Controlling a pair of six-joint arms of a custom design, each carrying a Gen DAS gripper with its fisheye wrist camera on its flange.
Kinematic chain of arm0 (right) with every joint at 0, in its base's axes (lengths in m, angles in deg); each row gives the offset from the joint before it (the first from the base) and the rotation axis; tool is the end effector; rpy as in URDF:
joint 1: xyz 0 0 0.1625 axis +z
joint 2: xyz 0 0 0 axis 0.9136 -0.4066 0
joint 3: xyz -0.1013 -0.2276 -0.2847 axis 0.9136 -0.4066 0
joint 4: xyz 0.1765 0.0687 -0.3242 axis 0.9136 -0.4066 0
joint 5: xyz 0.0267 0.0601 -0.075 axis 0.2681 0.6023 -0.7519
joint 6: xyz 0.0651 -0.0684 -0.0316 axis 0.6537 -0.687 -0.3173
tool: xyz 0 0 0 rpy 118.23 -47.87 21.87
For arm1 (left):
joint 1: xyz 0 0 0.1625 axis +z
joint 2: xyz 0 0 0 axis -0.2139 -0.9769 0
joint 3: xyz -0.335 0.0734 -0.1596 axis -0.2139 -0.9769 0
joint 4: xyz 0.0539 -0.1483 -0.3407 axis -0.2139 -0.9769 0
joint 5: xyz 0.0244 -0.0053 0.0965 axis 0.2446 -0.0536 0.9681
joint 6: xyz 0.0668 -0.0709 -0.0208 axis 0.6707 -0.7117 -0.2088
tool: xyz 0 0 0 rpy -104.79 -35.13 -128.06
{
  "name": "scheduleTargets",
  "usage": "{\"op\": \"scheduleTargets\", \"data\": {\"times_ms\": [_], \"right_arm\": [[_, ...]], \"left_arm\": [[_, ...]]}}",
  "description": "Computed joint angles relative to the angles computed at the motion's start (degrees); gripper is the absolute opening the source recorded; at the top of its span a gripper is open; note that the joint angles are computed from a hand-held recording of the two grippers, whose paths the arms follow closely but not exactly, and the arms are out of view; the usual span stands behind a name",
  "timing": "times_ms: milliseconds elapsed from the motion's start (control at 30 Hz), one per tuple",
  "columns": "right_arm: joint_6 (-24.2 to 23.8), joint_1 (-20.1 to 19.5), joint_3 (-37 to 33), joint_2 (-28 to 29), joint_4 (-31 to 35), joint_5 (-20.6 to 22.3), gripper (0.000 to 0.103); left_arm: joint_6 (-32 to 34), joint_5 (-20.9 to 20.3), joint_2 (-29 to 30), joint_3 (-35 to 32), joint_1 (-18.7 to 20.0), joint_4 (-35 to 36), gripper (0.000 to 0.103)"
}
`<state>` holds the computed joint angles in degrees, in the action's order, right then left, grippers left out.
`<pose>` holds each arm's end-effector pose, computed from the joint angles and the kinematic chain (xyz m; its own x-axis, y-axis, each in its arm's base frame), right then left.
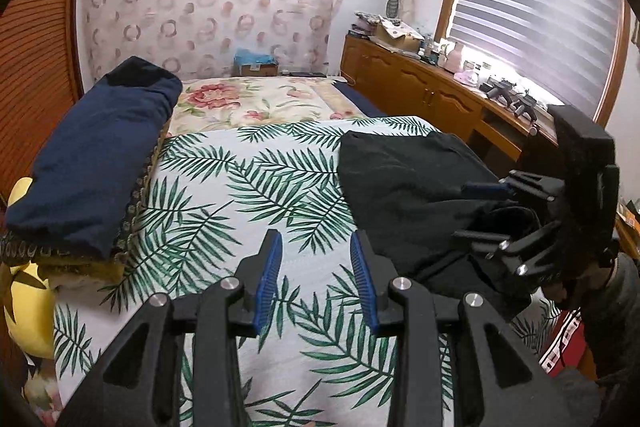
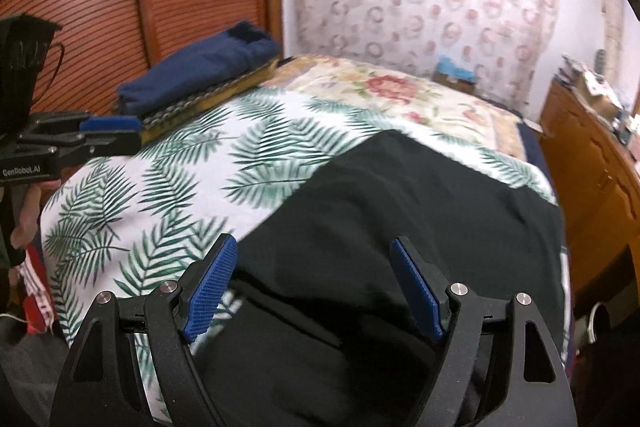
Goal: Fold small clothes
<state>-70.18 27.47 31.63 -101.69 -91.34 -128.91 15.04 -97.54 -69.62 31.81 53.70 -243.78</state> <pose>0.1533 -0.6145 0.1925 -0.5047 -0.7020 0.5024 -0.8509 0.5028 -0.1523 -0.2598 -0.5063 0.0926 -0.8159 0.1344 -0.5623 0.5050 0.6394 -0.5798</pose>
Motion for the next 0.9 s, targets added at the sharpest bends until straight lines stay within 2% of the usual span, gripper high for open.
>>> {"op": "scheduleTargets", "data": {"times_ms": [367,500,567,667,733,800,900], "right_arm": [[-0.7,1.2,-2.4,5.2,5.8,-4.0,0.081],[-1.9,1.3,-2.8,6.7,5.3,-5.9,0.081],[-3.0,1.4,-2.5,7.2,3.9,-6.8,0.077],[-5.6,1.9,-1.9,8.1,-0.4,-9.3,0.054],[-6.0,1.7,-2.0,7.9,0.2,-8.8,0.029],[-6.0,1.6,-2.1,7.8,-0.9,-8.6,0.011],[-4.2,1.1,-3.0,5.8,1.8,-4.9,0.009]], "left_arm": [[-0.4,1.5,-0.2,0.8,0.2,-0.6,0.034],[-0.7,1.5,0.0,0.7,0.1,-0.3,0.034],[-0.7,1.4,0.1,0.6,0.2,-0.3,0.034],[-0.8,1.2,0.4,0.6,0.3,-0.3,0.034],[-0.7,0.9,0.5,0.6,0.5,-0.4,0.034],[-0.5,0.5,0.7,0.5,0.6,-0.7,0.034],[-0.3,-0.4,1.0,0.3,0.9,-0.5,0.034]]}}
